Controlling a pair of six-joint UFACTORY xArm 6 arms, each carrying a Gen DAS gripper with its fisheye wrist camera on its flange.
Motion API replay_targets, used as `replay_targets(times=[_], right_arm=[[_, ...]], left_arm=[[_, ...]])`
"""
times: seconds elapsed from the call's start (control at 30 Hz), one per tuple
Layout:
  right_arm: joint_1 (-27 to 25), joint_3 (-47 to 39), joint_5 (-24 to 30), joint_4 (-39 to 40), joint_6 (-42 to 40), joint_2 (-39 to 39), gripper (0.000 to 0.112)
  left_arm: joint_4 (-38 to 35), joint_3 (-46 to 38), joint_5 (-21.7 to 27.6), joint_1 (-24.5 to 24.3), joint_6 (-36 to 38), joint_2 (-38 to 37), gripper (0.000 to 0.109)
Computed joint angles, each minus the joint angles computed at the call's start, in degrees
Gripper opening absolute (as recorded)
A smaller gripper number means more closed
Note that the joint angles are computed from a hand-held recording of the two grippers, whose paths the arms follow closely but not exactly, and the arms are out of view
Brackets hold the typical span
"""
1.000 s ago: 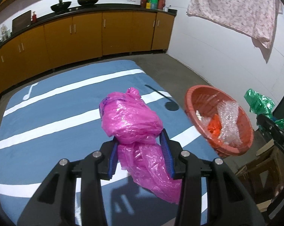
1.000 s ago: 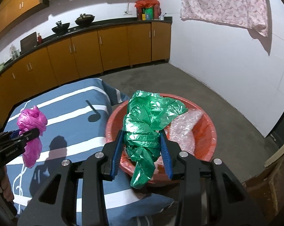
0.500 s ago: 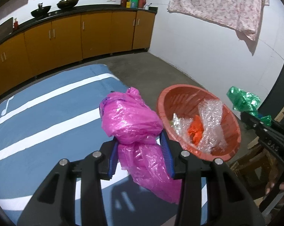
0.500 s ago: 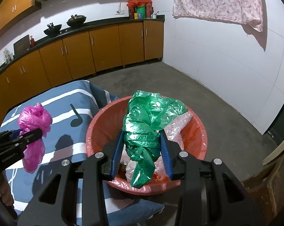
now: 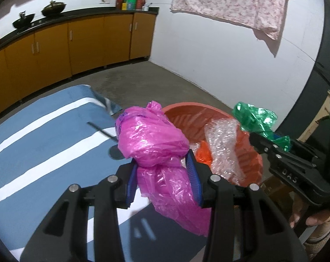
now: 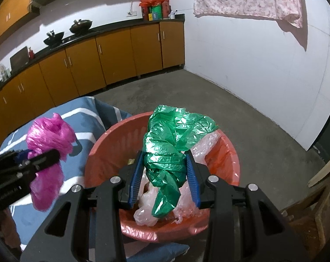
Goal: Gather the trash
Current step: 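Open both tools to drop the pink and green bags into the basket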
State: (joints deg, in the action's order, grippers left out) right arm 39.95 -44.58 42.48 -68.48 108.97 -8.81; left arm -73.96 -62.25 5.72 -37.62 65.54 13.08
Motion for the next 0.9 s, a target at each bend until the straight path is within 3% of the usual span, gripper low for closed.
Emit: replay_targets(times=[0.2, 0.4, 0.5, 0.6, 0.73, 0.77, 0.83, 0.9], right_arm=[[-2.7, 1.3, -3.0, -2.3, 3.3, -1.0, 0.038], [-6.3, 2.1, -7.0, -5.6, 6.2, -2.6, 0.038], [-8.2, 2.9, -9.5, -9.3, 9.9, -3.9, 0.044], [-9.0, 3.4, -10.9, -11.1, 12.6, -4.6, 0.059], [-8.3, 4.4, -9.7, -11.6, 14.2, -5.8, 0.066], [-7.4, 5.0, -8.1, -11.4, 14.9, -6.5, 0.069], [-4.9, 5.5, -3.0, -10.1, 15.6, -7.4, 0.088], [-1.2, 6.2, 3.1, -9.0, 16.5, -8.5, 0.094]], left_arm=[[0.4, -4.1, 2.1, -1.2, 0.1, 3.4, 0.041], [6.7, -8.7, 5.1, -1.6, -5.5, 7.5, 0.041], [8.2, -10.0, 6.9, -1.3, -6.2, 8.8, 0.044], [9.6, -10.9, 7.5, -1.2, -8.1, 9.7, 0.051], [10.6, -10.5, 7.0, -0.7, -10.3, 10.2, 0.059], [11.0, -10.1, 6.5, -0.6, -10.8, 10.0, 0.059], [10.1, -8.6, 4.8, -0.4, -10.3, 9.0, 0.066], [7.2, -6.0, 0.9, -0.7, -7.9, 7.1, 0.075]])
